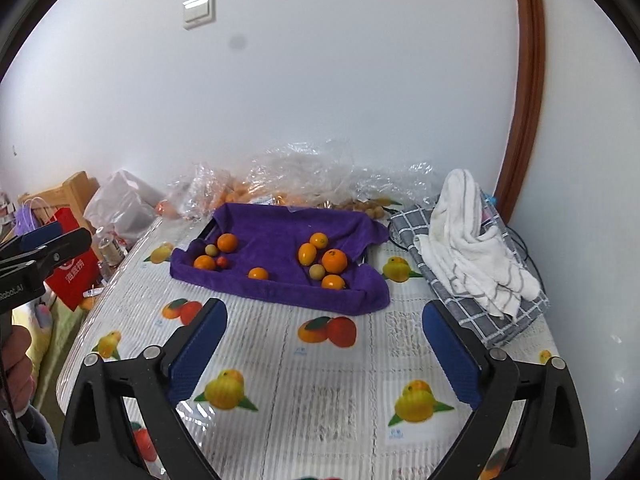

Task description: Organize fruits

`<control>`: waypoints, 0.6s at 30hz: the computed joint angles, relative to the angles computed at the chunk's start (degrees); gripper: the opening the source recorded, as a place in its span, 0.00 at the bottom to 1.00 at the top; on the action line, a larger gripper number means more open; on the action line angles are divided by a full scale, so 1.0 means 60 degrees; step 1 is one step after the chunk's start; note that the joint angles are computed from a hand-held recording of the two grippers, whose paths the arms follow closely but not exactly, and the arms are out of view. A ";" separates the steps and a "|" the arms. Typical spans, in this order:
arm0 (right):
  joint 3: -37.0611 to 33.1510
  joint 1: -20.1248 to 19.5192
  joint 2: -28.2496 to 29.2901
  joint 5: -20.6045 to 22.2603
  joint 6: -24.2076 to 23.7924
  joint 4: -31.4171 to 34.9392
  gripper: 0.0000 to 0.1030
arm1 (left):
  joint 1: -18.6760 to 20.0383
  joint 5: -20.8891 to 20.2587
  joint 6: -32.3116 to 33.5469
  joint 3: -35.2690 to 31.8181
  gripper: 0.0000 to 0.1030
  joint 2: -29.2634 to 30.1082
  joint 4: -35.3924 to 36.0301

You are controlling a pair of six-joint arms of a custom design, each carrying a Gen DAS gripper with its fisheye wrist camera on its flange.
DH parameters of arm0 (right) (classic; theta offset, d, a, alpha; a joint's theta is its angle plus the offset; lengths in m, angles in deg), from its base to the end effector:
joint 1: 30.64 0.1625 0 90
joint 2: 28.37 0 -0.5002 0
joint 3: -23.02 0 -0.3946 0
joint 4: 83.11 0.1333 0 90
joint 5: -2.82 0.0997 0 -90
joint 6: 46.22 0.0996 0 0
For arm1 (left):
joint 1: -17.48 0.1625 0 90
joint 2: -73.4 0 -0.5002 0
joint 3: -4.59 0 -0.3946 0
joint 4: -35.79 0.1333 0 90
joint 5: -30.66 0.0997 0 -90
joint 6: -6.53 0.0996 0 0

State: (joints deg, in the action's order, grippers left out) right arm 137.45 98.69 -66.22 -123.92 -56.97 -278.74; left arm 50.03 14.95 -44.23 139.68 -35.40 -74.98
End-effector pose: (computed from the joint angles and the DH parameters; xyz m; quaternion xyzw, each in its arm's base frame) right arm 0.4452 -0.4270 0.0642 0.3172 -0.8658 0.3060 0.2369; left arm -0.1205 -0.3488 0.4248 0.0755 0.7931 -0.4661 0.3847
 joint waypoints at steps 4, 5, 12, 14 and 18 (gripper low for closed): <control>0.0487 0.0208 -0.0274 -0.0241 0.0163 -0.0247 0.96 | -0.0697 -0.0167 -0.1888 -0.0120 0.84 -0.0298 0.2196; 0.0583 0.0241 -0.0328 -0.0257 0.0200 -0.0291 0.96 | -0.0814 -0.0193 -0.2126 -0.0120 0.84 -0.0329 0.2448; 0.1096 0.0370 -0.0644 -0.0390 0.0331 -0.0758 0.96 | -0.1364 -0.0236 -0.3969 -0.0410 0.84 -0.0289 0.4603; 0.1128 0.0387 -0.0676 -0.0517 0.0359 -0.0781 0.96 | -0.1478 -0.0203 -0.4540 -0.0529 0.84 -0.0232 0.5292; 0.1179 0.0428 -0.0685 -0.0623 0.0343 -0.0850 0.96 | -0.1581 -0.0253 -0.4851 -0.0601 0.84 -0.0251 0.5692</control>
State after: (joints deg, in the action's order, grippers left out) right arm 144.52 101.26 -70.33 -127.66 -54.91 -283.84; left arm 40.54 13.43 -73.34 136.07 -36.91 -40.82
